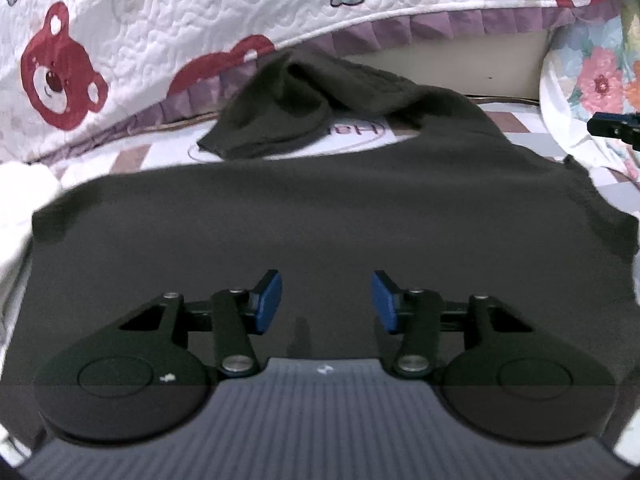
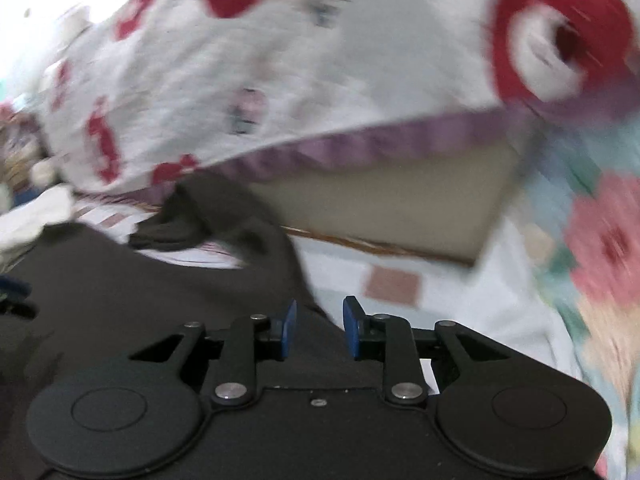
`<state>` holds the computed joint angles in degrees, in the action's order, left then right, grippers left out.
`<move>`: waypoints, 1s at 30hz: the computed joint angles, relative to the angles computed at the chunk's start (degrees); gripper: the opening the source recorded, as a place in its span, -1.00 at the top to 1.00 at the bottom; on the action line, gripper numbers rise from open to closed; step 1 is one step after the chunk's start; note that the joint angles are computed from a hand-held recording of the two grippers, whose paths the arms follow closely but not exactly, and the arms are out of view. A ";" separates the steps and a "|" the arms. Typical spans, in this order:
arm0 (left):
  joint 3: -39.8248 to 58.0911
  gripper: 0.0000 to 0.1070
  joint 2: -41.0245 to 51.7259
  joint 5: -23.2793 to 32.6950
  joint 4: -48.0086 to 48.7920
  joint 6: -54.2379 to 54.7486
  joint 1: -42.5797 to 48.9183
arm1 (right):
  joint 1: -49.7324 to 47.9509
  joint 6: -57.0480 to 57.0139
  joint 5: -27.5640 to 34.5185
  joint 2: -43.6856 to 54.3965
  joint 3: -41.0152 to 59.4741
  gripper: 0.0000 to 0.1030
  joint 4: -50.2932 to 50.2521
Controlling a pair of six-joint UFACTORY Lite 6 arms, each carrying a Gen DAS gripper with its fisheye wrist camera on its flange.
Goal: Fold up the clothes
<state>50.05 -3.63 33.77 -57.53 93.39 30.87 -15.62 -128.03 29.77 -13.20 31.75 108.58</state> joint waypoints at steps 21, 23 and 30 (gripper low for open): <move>47.65 -0.05 46.34 -11.18 -4.45 -1.67 -15.44 | 20.19 2.30 -12.80 28.98 15.44 0.17 22.47; 58.91 -0.14 54.00 -4.32 4.83 -13.66 -15.41 | 20.48 -4.98 -11.28 28.91 13.79 0.16 28.89; 80.04 -0.22 69.65 -6.54 26.58 -32.31 -20.36 | 21.65 -5.48 -14.15 29.18 14.87 0.16 26.79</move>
<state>130.10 66.01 27.23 -30.94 61.09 10.51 6.03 -133.51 15.62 15.97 46.62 135.37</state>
